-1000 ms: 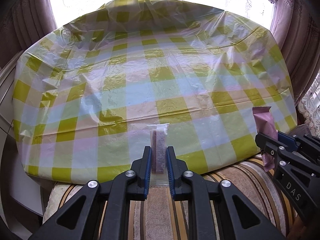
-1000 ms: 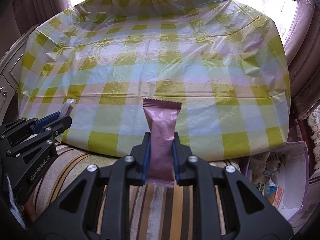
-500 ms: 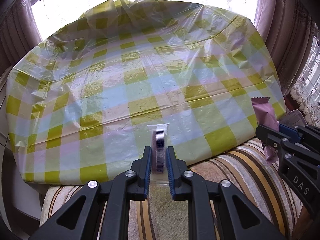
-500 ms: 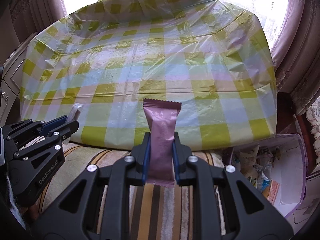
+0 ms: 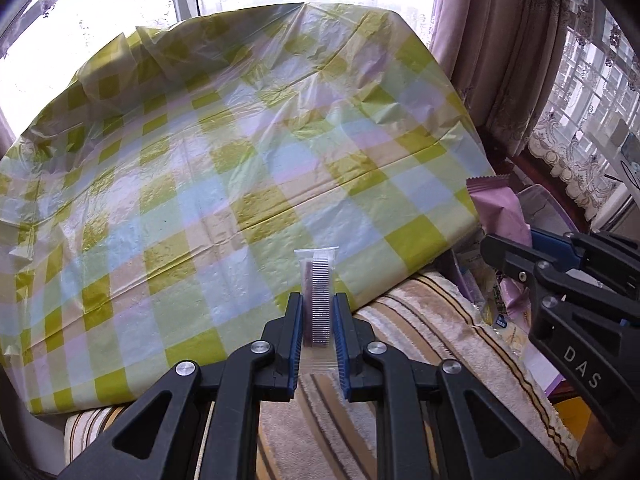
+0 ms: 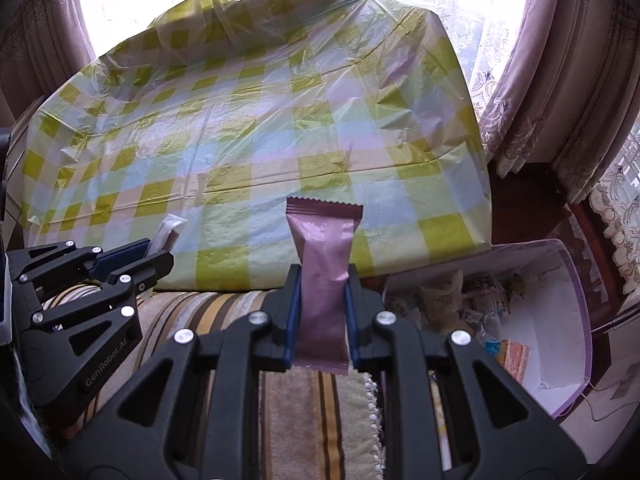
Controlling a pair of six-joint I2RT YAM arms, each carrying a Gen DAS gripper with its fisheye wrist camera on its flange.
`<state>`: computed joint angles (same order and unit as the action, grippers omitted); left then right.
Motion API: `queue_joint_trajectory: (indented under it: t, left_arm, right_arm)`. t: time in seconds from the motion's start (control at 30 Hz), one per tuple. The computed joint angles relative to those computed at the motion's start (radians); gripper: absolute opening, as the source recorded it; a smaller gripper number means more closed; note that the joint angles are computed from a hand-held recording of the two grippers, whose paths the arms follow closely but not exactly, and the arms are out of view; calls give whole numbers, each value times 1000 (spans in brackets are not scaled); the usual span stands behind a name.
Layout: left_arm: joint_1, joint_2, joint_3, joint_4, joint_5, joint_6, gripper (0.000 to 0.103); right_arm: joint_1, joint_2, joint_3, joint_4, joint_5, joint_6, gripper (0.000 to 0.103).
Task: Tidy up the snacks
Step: 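Lift both held snacks and carry them over the purple-rimmed box, then lower both snacks into the box and open both tools to drop them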
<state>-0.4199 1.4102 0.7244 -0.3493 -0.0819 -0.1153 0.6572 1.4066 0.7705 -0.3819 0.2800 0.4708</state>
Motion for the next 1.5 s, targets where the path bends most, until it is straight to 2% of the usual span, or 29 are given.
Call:
queue_joint_trajectory:
  t: [0.33,0.57,0.8,1.5]
  left_arm:
    - [-208,174,164,-14,73,-66,16]
    - [-336,284,258,-4,82,-114,15]
    - [-395,331,259,22,53,-124,16]
    - [-409,323,240,40,39,-104,16]
  right_arm:
    - [-182,-248,-145,-98,27,-40,23]
    - [-379,-391,-251,-152,23,-87,23]
    - [-479,-392,-300,-109,-4,-132,23]
    - [-489,-347,-315,-91,13,-117,23]
